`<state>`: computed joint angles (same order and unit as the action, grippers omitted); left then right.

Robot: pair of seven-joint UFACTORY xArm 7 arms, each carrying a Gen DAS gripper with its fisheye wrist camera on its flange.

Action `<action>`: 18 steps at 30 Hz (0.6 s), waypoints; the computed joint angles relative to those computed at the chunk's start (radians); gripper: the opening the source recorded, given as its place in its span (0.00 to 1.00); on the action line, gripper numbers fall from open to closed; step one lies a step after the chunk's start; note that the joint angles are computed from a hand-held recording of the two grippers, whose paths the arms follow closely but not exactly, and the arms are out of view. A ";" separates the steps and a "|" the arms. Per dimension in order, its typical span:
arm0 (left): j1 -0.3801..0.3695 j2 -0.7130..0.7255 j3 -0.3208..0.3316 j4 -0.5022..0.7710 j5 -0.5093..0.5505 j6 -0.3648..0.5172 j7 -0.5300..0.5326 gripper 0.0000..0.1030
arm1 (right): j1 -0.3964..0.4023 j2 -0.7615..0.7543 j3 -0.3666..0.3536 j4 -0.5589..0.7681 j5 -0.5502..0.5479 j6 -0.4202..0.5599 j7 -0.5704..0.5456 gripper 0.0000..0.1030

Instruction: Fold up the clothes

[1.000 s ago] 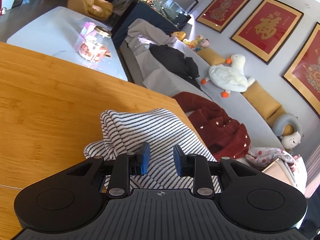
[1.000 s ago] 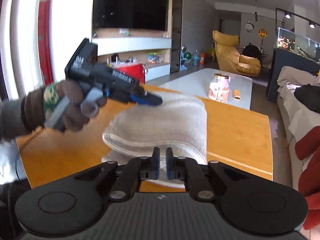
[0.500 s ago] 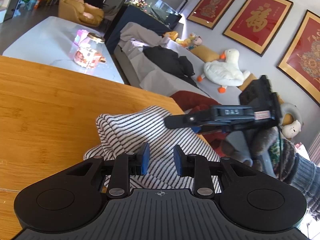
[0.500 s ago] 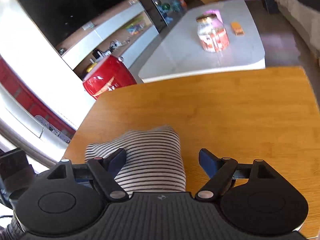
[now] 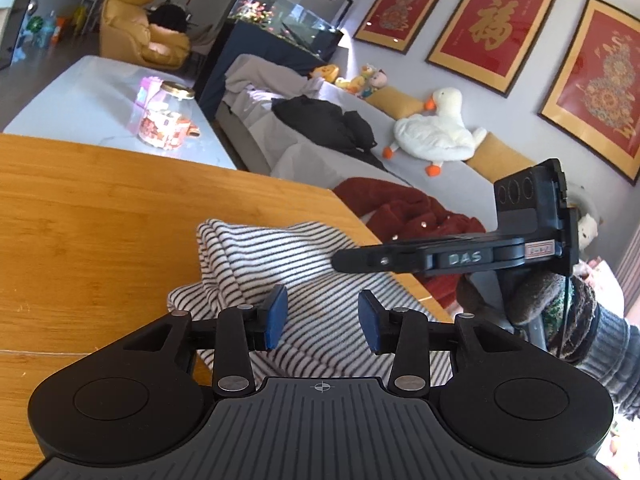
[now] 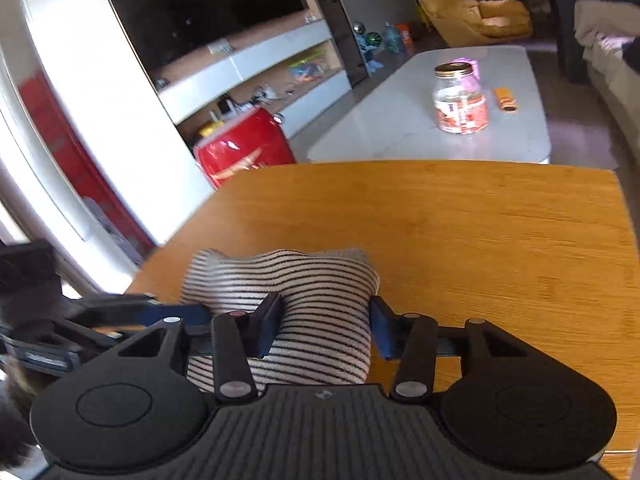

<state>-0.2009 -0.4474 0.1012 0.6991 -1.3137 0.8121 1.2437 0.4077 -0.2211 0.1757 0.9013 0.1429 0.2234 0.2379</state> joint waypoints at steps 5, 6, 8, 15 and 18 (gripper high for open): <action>-0.024 -0.105 -0.087 -0.058 0.071 -0.178 -0.045 0.57 | -0.166 -0.025 0.155 -0.011 -0.348 -0.003 0.249 0.53; -0.026 -0.130 -0.094 -0.071 0.095 -0.195 -0.078 0.65 | -0.180 -0.036 0.169 -0.014 -0.393 0.000 0.284 0.54; -0.026 -0.181 -0.111 -0.102 0.149 -0.227 -0.156 0.81 | -0.177 -0.073 0.174 -0.039 -0.431 -0.001 0.322 0.55; -0.041 -0.218 -0.083 -0.146 0.324 -0.169 -0.362 0.83 | 0.056 -0.190 -0.006 -0.184 -0.131 -0.024 0.210 0.77; -0.078 -0.204 -0.008 -0.138 0.324 -0.113 -0.410 0.74 | 0.173 -0.228 -0.091 -0.267 0.045 -0.077 0.181 0.82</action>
